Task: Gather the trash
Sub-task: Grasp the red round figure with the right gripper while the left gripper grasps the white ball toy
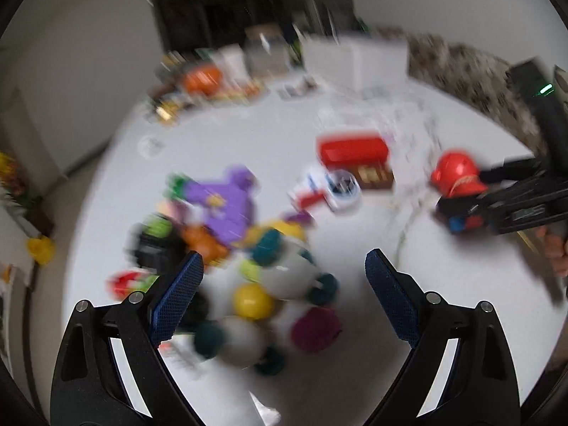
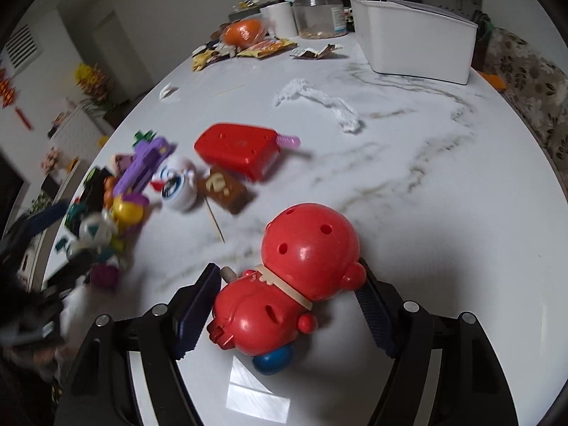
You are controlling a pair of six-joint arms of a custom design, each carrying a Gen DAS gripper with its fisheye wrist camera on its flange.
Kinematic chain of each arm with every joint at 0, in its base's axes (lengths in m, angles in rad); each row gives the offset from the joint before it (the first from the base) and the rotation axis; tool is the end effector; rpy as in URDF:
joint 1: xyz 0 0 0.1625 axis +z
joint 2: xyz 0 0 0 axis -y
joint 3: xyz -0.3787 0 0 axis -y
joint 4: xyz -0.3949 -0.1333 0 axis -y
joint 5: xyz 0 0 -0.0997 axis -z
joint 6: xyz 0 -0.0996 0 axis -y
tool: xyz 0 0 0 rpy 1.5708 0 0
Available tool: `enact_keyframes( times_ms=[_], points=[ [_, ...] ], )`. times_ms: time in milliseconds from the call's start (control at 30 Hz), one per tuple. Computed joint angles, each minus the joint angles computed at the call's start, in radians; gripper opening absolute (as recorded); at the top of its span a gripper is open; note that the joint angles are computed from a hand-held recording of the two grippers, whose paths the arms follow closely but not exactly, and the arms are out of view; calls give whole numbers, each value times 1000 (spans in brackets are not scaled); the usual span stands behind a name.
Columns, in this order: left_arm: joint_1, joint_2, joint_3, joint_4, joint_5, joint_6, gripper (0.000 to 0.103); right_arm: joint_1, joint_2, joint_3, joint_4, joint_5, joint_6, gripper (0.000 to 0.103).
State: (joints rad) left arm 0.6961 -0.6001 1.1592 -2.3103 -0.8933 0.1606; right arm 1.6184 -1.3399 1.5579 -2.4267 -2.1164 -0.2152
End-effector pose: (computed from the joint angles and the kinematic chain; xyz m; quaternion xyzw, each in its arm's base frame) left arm -0.4571 -0.6371 0.1084 0.4388 0.8311 -0.1953 0.2804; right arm 0.1102 -0.5984 0.4367 0.0361 -0.9176 0.2795 0.2802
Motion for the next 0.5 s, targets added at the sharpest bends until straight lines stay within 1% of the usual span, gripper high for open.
enact_keyframes(
  times_ms=[33,67,100,133,167,200,233,267,367,467,500],
  points=[
    [5,22,-29,48,7,-24,89,-6,-9,3,7,10,-18,73],
    [3,45,-39,60,50,-32,84,-4,-21,17,2,6,-31,73],
    [3,53,-33,30,61,-15,70,-5,-31,30,-9,4,-42,73],
    [3,47,-22,12,47,-23,58,-7,-38,39,-17,10,-45,73],
    [1,41,-19,7,35,-48,57,-9,-44,47,-25,14,-48,73],
    [1,24,-8,3,0,-84,55,-10,-49,55,-35,15,-48,73],
    [-3,6,18,-29,-11,-95,50,-14,-58,67,-48,23,-44,73],
    [-15,-22,66,-92,-10,-100,49,-17,-65,74,-54,34,-40,73],
    [-46,-95,170,-216,-26,-122,49,-18,-92,103,-80,61,-48,73],
    [-82,-143,238,-275,-7,-124,49,-10,-126,135,-98,84,-65,72],
    [-94,-166,265,-288,-13,-124,49,-8,-142,146,-95,98,-67,72]
  ],
)
